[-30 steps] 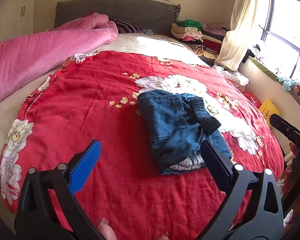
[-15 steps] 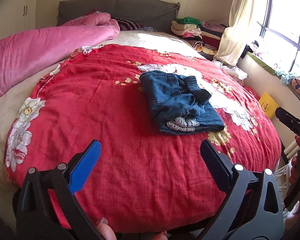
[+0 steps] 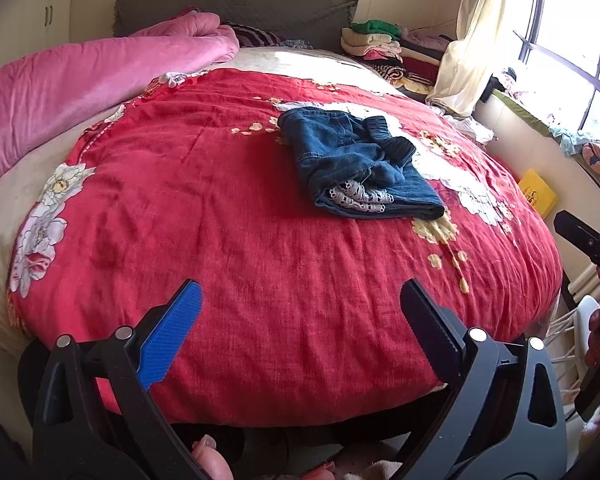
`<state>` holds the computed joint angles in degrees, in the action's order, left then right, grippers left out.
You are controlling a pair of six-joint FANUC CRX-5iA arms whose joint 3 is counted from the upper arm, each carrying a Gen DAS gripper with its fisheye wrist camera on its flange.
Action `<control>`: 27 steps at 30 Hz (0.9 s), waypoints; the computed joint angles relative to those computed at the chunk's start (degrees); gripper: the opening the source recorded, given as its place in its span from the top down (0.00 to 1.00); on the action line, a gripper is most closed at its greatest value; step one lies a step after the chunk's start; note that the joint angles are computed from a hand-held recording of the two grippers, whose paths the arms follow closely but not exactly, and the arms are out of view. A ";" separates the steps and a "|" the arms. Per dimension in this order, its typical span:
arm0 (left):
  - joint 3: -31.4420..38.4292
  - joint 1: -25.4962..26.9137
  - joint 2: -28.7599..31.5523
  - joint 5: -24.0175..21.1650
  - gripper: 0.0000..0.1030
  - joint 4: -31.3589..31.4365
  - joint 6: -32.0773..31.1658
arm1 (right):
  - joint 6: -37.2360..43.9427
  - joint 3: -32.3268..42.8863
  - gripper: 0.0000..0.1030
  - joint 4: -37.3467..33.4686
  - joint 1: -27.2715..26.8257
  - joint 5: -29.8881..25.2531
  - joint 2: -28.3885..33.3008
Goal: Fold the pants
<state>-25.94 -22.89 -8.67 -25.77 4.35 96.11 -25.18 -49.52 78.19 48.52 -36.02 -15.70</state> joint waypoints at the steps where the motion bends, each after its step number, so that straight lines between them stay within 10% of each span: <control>1: -0.03 -0.18 -0.05 -0.04 0.09 -0.41 0.60 | 0.06 -0.07 0.05 -0.47 0.39 -0.16 0.09; 27: 0.05 -2.68 1.99 -0.52 0.09 -3.83 4.40 | -3.72 -1.34 0.05 -2.84 2.71 0.37 4.57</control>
<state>-25.89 -25.57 -6.69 -26.29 0.52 100.51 -28.90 -50.87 75.34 51.23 -35.65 -11.13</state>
